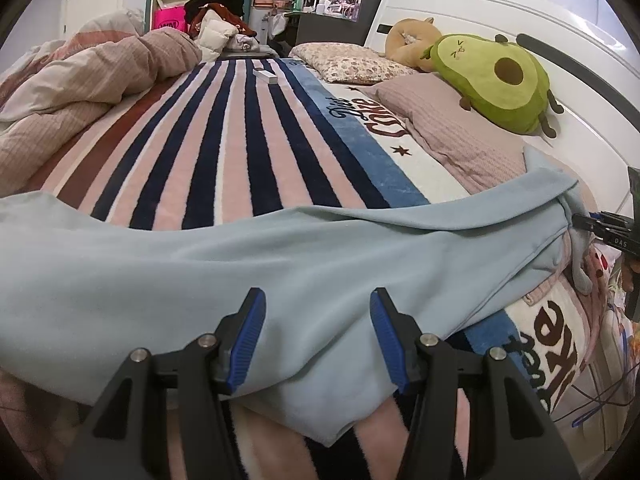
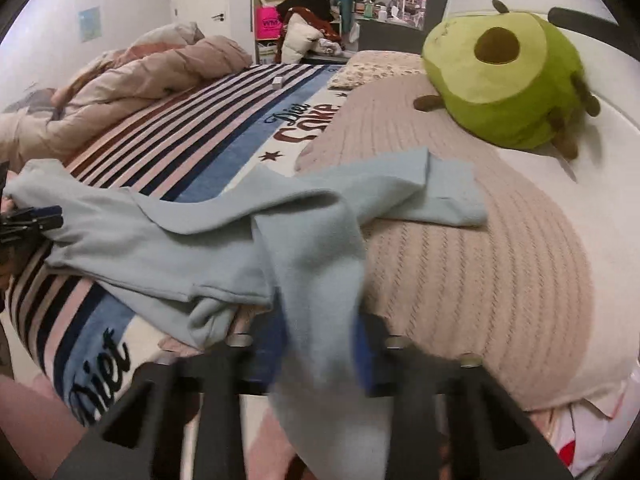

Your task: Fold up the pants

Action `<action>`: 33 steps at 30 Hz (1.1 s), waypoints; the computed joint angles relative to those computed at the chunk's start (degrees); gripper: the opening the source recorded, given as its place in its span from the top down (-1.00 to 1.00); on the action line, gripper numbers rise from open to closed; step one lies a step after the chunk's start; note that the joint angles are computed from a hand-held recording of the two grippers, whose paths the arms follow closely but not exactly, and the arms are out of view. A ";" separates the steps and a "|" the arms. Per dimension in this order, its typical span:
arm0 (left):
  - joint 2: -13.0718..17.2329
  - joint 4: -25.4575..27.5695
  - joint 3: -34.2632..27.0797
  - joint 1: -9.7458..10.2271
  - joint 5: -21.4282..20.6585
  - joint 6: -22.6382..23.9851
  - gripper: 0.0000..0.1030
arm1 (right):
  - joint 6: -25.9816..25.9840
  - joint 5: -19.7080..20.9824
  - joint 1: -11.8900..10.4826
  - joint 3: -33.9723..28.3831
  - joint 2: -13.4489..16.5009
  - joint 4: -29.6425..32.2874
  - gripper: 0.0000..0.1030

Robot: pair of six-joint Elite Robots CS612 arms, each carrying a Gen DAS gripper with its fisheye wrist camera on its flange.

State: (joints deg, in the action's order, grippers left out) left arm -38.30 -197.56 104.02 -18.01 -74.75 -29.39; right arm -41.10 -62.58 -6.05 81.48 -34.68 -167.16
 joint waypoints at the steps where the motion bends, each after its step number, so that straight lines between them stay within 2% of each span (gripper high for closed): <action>1: -0.04 -0.01 0.00 0.00 0.04 0.11 0.03 | 0.84 -0.99 0.13 -0.07 0.01 -0.69 0.83; 4: -0.04 -0.23 0.01 0.02 0.06 0.44 0.03 | 2.53 -3.26 0.31 1.26 -0.78 -4.22 0.86; 5: 0.00 -0.27 0.00 0.03 0.08 0.41 0.03 | 2.45 -2.85 0.23 1.75 -1.24 -4.62 0.86; 7: 0.06 -0.21 -0.06 0.03 0.10 0.31 0.03 | 0.29 -2.05 0.17 2.07 -2.42 -0.64 0.86; 9: 0.11 -0.35 -0.09 0.06 -0.13 0.34 0.03 | -2.26 -4.11 0.50 1.37 -3.05 5.33 0.85; 11: 0.19 -0.54 -0.09 0.12 -0.38 0.30 0.03 | -4.29 -6.66 0.87 1.13 -3.49 10.31 0.74; 12: 0.23 -0.58 -0.10 0.14 -0.42 0.23 0.03 | -4.31 -7.07 0.89 1.28 -3.71 11.21 0.55; 13: 0.27 -0.66 -0.17 0.16 -0.53 0.15 0.03 | -3.79 -6.34 0.74 1.43 -3.84 10.91 0.25; 14: 0.28 -0.72 -0.20 0.19 -0.62 0.19 0.03 | -2.54 -4.10 0.31 1.59 -4.05 9.99 0.16; 16: 0.25 -1.01 -0.16 0.13 -0.61 0.51 0.03 | 1.15 -0.60 -0.40 1.09 -4.00 7.30 0.12; 18: 0.18 -1.32 -0.06 0.02 -0.51 0.90 0.03 | 5.98 -0.58 -0.69 -0.26 -3.30 3.19 0.12; 19: 0.14 -1.46 0.01 0.00 -0.44 1.01 0.03 | 8.98 -3.07 -0.50 -1.66 -2.40 0.24 0.12; 21: 0.14 -1.53 0.00 -0.03 -0.37 0.93 0.03 | 10.83 -7.11 0.02 -4.49 -0.71 -1.32 0.12; 24: 0.20 -1.18 -0.04 0.06 -0.41 0.61 0.03 | 12.82 -10.19 0.53 -9.66 2.33 1.29 0.11; 28: 0.17 0.31 -0.30 0.02 0.23 0.55 0.03 | 14.01 -10.60 0.94 -14.06 5.39 2.96 0.09; 29: 0.15 0.55 -0.34 0.02 0.34 0.47 0.03 | 14.09 -9.90 0.93 -14.18 5.74 1.56 0.13; 30: 0.11 0.76 -0.36 0.02 0.45 0.41 0.03 | 14.24 -9.50 0.98 -14.02 5.79 1.00 0.49; 31: 0.11 0.92 -0.39 -0.01 0.63 0.36 0.03 | 14.23 -8.74 0.95 -13.84 5.73 1.01 0.94; 33: 0.08 1.12 -0.47 -0.04 0.78 0.24 0.03 | 14.63 -8.67 1.04 -12.64 5.50 -1.81 0.93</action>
